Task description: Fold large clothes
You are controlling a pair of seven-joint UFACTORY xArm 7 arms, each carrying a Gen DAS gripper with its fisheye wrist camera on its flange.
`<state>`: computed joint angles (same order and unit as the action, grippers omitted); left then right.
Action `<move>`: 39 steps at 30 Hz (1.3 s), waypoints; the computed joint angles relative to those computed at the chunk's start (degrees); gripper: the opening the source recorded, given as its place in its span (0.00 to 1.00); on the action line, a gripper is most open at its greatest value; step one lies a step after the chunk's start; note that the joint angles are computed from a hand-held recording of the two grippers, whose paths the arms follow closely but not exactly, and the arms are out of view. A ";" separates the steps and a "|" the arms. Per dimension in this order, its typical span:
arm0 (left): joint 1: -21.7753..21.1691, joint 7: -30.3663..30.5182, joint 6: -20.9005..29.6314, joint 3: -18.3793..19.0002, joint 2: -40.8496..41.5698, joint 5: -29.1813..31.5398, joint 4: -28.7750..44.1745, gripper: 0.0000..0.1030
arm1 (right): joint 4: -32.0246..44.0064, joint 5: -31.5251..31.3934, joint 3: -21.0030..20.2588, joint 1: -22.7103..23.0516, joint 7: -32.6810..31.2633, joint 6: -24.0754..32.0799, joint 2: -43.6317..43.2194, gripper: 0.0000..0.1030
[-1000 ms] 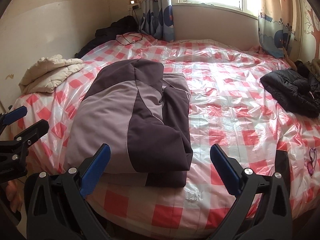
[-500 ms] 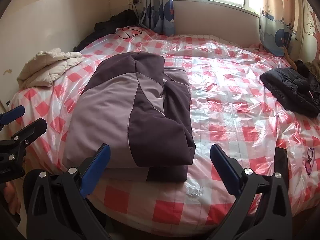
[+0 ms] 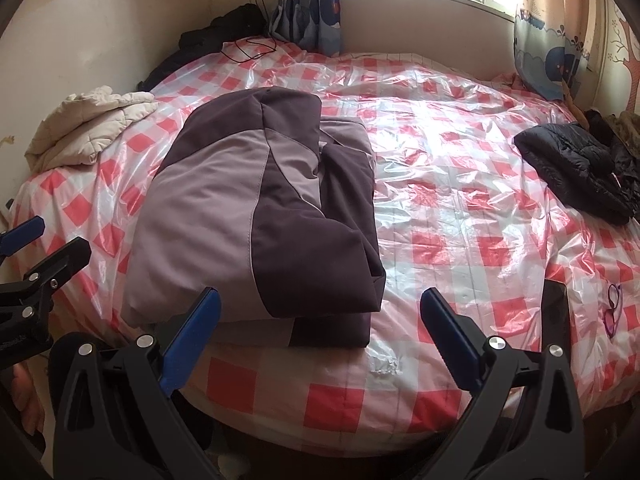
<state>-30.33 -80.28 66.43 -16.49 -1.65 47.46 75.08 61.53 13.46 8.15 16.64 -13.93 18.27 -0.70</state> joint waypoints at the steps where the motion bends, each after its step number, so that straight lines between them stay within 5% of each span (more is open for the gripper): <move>1: -0.01 -0.03 0.10 0.01 0.04 -0.34 0.01 0.93 | -0.15 0.37 0.00 0.03 -0.45 0.18 -0.23 0.94; 4: 0.19 -0.29 -0.63 0.36 -0.19 -2.85 -0.59 0.93 | -0.25 3.99 -0.07 0.47 -4.43 1.63 -0.98 0.94; 8: 0.97 -0.17 -1.16 0.68 -0.50 -6.87 -1.19 0.93 | 1.49 -3.01 0.02 0.07 1.25 5.59 -0.01 0.93; 19: -0.52 1.07 3.99 -0.17 1.30 -6.54 1.92 0.93 | -1.16 -3.54 -0.37 -0.17 1.76 4.36 -2.11 0.94; 39: -1.73 4.04 3.57 1.87 4.18 -9.46 4.17 0.93 | -0.17 -1.40 -0.69 -0.84 0.37 6.41 -0.55 0.94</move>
